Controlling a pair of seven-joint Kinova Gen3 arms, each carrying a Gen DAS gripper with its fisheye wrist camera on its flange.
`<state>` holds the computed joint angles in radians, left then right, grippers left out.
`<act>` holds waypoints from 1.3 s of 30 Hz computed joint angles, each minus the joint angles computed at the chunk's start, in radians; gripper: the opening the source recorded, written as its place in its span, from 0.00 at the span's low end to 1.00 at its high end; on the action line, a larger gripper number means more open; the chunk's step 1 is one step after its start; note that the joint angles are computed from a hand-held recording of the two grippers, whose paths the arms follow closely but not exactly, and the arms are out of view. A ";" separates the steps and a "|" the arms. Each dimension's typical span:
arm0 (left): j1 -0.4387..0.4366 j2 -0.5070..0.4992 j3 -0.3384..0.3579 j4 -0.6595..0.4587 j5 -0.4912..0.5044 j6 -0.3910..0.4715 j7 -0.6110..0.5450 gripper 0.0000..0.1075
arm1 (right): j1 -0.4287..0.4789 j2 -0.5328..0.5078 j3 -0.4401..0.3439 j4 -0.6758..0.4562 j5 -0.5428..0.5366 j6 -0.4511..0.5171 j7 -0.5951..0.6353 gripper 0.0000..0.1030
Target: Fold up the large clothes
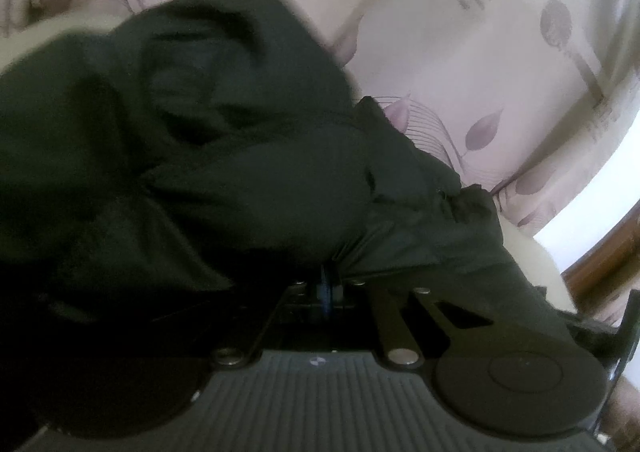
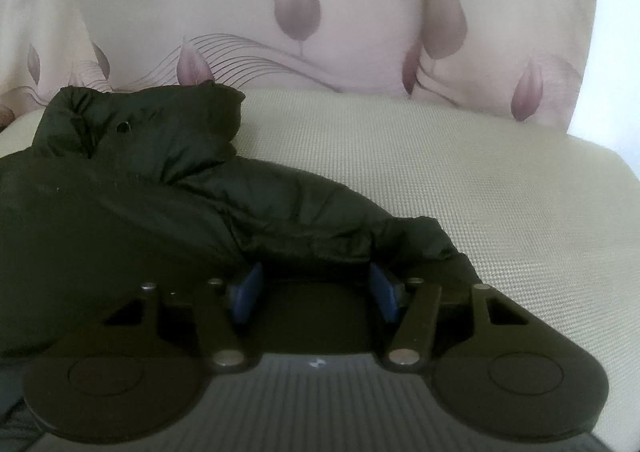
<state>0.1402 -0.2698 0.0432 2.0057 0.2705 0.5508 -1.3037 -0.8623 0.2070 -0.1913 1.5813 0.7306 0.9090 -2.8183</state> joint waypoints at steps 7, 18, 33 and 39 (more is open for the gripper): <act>-0.110 -0.049 0.107 -0.106 -0.204 0.077 0.116 0.27 | -0.008 0.008 0.002 -0.009 0.012 0.014 0.002 0.56; -0.081 0.006 -0.069 -0.019 -0.045 0.047 0.015 0.11 | -0.002 -0.013 -0.006 0.031 0.040 -0.025 -0.062 0.57; -0.061 -0.017 -0.124 0.062 0.095 -0.039 -0.111 0.11 | -0.056 0.073 -0.141 -0.319 0.051 0.001 0.167 0.59; 0.021 -0.028 -0.249 0.110 0.254 -0.077 -0.260 0.11 | -0.119 0.251 -0.046 -0.517 -0.145 0.050 0.331 0.58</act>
